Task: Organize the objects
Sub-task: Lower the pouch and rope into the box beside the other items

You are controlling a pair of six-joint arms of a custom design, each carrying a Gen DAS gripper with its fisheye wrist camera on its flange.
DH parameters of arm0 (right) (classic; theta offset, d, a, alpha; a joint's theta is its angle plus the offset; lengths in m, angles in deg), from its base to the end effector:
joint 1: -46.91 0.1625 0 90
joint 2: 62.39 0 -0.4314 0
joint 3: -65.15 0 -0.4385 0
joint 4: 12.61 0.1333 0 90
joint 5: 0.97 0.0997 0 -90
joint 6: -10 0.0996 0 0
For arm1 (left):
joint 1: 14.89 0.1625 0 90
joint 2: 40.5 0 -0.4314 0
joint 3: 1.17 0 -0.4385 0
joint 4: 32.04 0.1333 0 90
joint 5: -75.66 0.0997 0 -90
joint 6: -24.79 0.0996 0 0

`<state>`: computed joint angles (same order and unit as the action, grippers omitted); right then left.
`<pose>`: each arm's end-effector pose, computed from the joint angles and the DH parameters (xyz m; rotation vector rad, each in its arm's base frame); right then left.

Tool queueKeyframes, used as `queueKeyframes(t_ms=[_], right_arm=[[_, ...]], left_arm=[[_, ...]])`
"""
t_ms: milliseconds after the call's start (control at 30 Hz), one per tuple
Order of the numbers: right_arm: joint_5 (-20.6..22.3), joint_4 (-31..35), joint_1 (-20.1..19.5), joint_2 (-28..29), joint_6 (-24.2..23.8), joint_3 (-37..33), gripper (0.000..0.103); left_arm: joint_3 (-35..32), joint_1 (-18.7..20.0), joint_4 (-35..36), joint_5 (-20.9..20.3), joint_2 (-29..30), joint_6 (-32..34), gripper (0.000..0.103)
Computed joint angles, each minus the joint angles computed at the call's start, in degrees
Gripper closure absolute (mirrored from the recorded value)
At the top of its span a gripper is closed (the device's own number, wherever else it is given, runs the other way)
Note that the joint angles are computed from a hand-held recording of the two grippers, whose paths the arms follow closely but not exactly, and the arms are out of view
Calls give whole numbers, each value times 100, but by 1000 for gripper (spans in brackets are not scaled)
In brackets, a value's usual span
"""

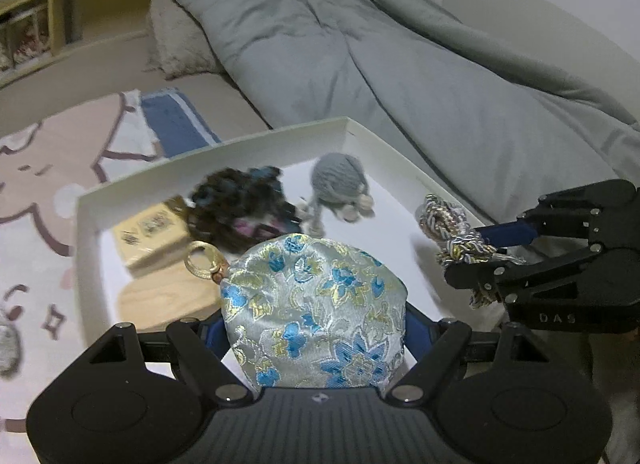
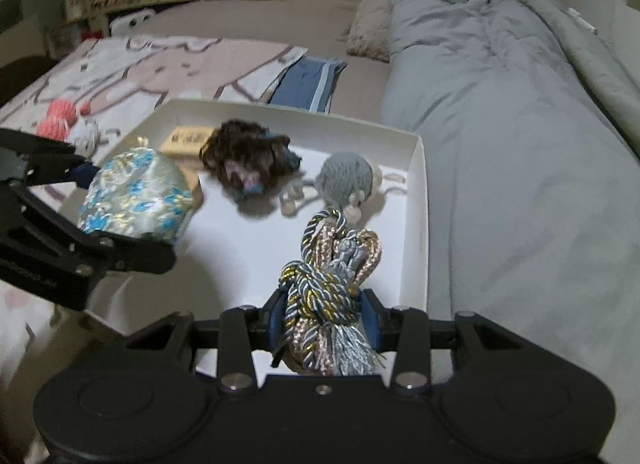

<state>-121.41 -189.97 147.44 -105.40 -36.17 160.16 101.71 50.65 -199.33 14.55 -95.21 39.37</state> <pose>0.2124 -0.6892 0.0989 0.9593 -2.2176 0.5301 -0.1128 -0.6861 0.1602 0.7029 2.5018 -0.7285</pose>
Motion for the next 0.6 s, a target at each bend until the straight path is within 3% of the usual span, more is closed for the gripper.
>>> queueKeyframes(t_ms=[400, 467, 600], right_arm=[[70, 318, -171, -94, -209, -65, 62], [110, 179, -178, -109, -216, -31, 53], [236, 174, -189, -162, -60, -35, 54]], left_arm=[[-397, 56, 193, -154, 541, 284, 21], [-424, 65, 223, -160, 580, 258, 21], [-481, 71, 272, -207, 661, 266, 21]])
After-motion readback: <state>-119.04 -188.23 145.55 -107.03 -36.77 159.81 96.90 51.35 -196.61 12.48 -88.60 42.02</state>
